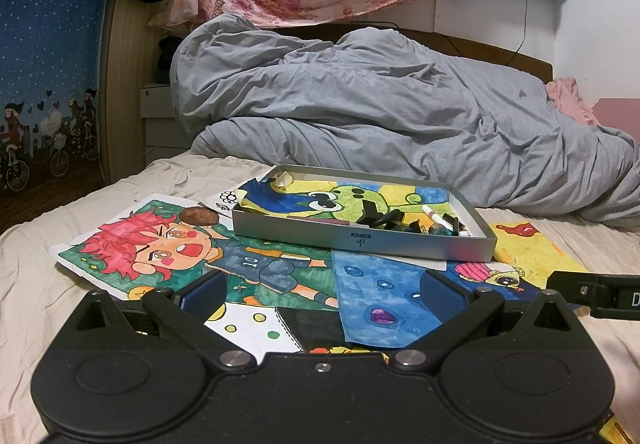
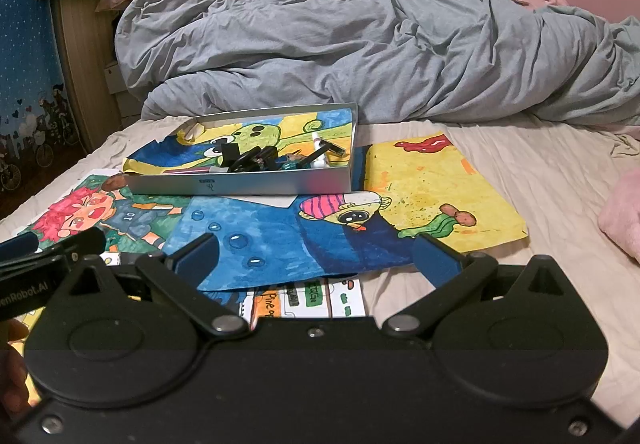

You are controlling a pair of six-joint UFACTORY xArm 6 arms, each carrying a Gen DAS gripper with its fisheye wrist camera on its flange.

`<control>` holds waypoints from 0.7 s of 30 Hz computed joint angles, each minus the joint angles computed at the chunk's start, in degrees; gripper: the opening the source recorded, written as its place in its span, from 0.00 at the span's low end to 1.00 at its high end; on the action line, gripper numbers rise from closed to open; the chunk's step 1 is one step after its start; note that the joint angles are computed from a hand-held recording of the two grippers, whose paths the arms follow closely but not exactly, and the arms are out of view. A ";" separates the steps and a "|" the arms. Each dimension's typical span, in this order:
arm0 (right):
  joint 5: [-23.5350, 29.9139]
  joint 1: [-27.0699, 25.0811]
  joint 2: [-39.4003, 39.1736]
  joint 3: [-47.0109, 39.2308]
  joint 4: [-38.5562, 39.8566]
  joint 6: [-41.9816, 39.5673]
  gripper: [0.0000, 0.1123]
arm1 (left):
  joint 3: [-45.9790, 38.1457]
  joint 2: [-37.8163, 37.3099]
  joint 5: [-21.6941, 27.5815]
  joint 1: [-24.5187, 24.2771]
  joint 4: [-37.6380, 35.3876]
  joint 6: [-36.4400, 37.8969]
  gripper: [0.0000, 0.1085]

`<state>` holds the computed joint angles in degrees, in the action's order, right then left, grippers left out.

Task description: Organize rigid objects

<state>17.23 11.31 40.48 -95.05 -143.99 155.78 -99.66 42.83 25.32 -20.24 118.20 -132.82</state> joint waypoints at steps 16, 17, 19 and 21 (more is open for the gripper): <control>-0.59 -0.25 -0.04 -0.23 0.08 -0.36 0.91 | 0.04 -0.03 -0.06 0.03 0.02 0.02 0.94; -0.66 -0.28 0.01 -0.30 0.09 -0.39 0.91 | -0.05 0.01 -0.08 0.04 -0.06 0.14 0.94; -0.62 -0.27 0.01 -0.28 0.11 -0.42 0.91 | -0.05 0.01 -0.08 0.04 -0.06 0.14 0.94; -0.67 -0.27 0.02 -0.32 0.17 -0.45 0.91 | -0.09 0.02 -0.08 0.03 -0.15 0.18 0.94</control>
